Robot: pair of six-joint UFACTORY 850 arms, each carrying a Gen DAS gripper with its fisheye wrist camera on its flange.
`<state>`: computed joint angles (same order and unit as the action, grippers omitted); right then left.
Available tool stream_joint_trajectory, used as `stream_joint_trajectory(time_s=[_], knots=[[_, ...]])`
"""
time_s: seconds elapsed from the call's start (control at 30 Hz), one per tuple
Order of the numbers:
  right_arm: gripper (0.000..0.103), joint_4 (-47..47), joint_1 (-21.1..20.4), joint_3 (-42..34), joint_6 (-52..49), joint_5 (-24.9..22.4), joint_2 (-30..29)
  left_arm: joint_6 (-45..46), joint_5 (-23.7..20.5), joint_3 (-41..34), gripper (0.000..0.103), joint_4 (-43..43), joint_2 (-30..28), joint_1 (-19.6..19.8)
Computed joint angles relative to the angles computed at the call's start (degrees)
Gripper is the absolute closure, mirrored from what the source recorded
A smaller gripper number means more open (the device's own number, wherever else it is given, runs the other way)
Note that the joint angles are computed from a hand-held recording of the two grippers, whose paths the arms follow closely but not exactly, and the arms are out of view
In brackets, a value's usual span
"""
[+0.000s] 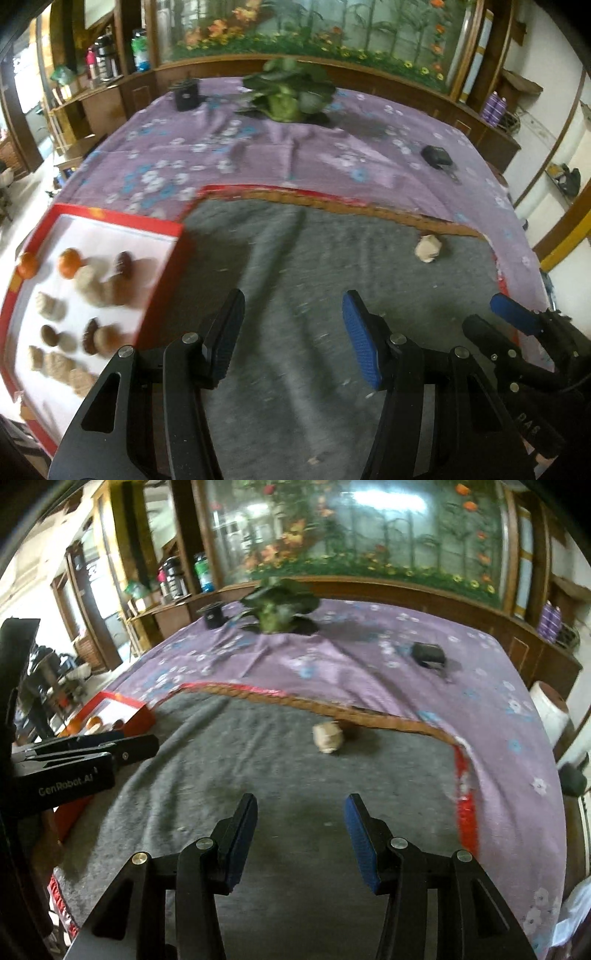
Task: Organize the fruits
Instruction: 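Move both open tools back over the last cream piece and date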
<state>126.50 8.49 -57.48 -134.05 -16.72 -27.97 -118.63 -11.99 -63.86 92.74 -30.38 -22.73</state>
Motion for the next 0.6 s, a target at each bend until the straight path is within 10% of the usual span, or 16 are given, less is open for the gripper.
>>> stream_joint_trajectory(time_s=[0.4, 0.6], knots=[[0.055, -6.5, -2.3, -4.2, 3.7, 0.4, -3.1, 26.3, 1.9, -10.1, 0.048, -24.8, -7.0, -1.9], [0.054, -6.8, -4.9, -4.8, 4.6, 1.1, -3.6, 27.5, 3.9, -14.0, 0.048, -22.2, -9.7, -2.9]])
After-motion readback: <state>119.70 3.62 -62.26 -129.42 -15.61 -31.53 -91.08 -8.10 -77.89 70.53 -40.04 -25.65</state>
